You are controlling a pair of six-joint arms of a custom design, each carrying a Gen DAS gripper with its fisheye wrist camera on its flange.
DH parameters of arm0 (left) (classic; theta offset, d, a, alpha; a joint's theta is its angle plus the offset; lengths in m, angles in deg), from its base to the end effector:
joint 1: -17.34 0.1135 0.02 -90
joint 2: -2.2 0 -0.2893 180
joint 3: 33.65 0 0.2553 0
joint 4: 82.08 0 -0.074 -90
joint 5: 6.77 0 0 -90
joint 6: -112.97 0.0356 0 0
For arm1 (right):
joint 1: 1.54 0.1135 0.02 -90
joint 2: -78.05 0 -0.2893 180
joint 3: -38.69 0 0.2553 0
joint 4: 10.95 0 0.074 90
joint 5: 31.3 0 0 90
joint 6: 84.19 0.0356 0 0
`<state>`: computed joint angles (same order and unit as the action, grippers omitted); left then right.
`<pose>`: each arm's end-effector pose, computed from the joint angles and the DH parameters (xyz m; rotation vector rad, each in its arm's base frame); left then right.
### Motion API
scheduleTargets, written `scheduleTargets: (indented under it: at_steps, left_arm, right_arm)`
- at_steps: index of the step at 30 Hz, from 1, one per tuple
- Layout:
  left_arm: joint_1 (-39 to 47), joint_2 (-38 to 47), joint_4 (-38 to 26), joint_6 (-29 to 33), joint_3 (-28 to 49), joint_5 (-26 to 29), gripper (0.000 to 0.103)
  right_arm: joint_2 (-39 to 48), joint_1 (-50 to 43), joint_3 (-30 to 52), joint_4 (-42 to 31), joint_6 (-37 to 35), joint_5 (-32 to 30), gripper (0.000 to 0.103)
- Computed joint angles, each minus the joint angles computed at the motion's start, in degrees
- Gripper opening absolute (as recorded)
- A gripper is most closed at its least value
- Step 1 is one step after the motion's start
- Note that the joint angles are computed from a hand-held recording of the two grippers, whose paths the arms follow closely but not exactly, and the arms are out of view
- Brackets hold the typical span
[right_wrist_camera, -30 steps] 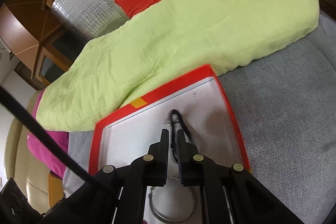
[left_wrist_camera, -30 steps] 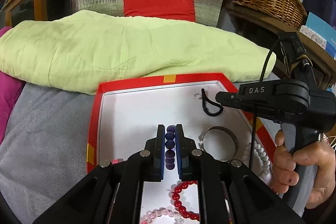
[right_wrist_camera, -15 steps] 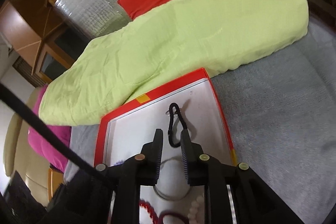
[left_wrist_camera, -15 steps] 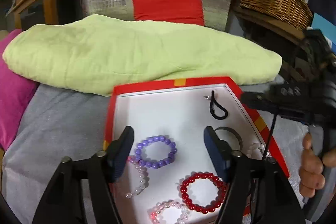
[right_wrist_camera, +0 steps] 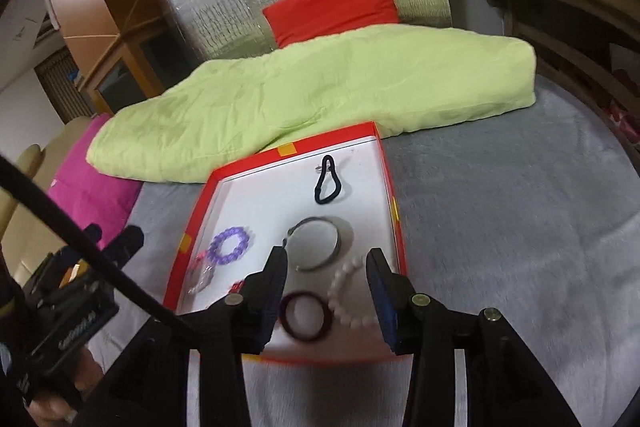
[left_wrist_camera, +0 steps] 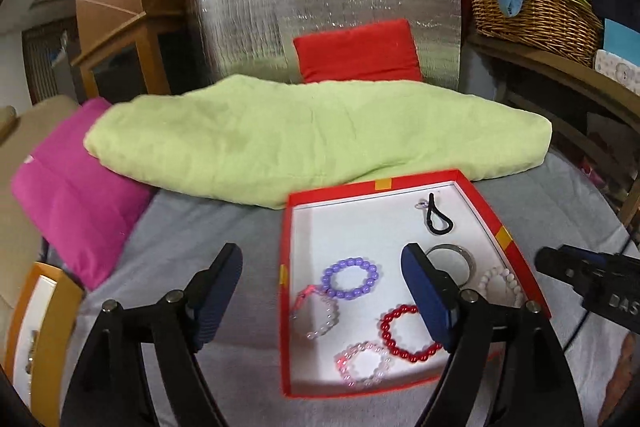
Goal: Organize jewelry
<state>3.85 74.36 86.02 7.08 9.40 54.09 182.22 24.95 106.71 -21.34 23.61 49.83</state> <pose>0.2313 -0.0377 0.1957 -0.3040 2.1755 0.2964 0.3306 0.1709 0.1642 -0.2601 2.4277 0.5420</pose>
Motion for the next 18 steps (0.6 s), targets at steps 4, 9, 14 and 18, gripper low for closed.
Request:
scheduleTargets:
  at_steps: [4, 9, 14, 18]
  left_arm:
    - [-2.2, -5.2, -3.6, -2.2, -1.2, -1.4, 0.082]
    - [-5.7, -8.7, -7.4, -4.7, -1.5, -4.8, 0.083]
    - [-9.0, -10.3, -11.2, -6.8, -1.4, -8.7, 0.083]
    - [-11.0, -11.7, -14.8, -9.8, -1.6, -10.4, 0.083]
  right_arm:
    - [-5.8, 1.4, -6.2, 1.9, -0.6, 1.6, 0.044]
    - [-12.2, 2.9, -12.5, 3.0, -0.9, 3.4, 0.045]
    - [-16.3, 3.6, -16.2, 3.6, -0.8, 5.0, 0.046]
    - [-19.3, 4.7, -18.5, 4.3, -0.4, 6.8, 0.046]
